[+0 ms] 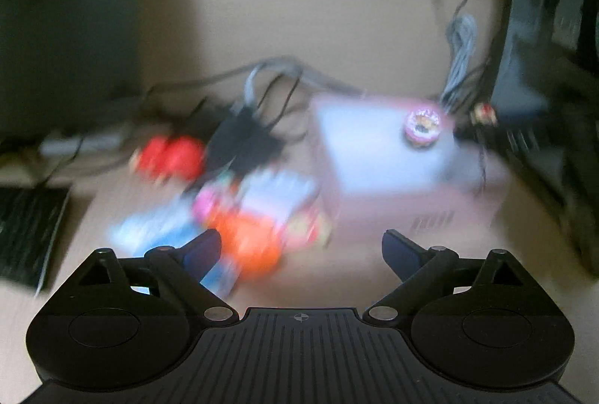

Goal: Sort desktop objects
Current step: 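Lower the cupcake toy into the pink box with the left gripper while the right drops the doll in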

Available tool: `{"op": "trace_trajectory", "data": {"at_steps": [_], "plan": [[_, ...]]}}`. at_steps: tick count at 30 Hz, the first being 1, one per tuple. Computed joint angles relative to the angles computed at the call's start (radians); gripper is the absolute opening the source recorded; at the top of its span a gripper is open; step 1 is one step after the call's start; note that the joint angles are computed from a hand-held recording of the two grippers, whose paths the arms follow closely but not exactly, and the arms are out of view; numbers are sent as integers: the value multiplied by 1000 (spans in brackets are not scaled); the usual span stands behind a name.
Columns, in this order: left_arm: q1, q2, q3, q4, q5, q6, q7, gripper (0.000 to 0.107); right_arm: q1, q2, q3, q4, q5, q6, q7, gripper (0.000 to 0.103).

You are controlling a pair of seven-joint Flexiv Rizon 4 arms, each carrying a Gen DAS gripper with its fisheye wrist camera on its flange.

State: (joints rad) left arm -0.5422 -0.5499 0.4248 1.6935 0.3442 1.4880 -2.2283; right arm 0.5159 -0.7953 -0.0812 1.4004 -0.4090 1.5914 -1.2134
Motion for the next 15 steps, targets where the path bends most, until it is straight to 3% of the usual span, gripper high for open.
{"op": "trace_trajectory", "data": {"at_steps": [2,4,9,12,15], "plan": [[-30,21,30,35,16,-39,-29,97,16,-29,-20,-34,-8,-6,3,79],[-58,37,62,50,51,-83,-80,97,46,-44,-61,-46,-15,6,16,80],[-119,66,120,43,140,-258,-217,99,-11,-42,108,-36,-35,36,-93,80],[-99,95,100,55,160,-316,-268,99,25,-49,113,-13,-60,101,-170,80],[-93,125,93,66,210,-362,-322,99,104,-72,50,-15,-80,142,-234,67]]}}
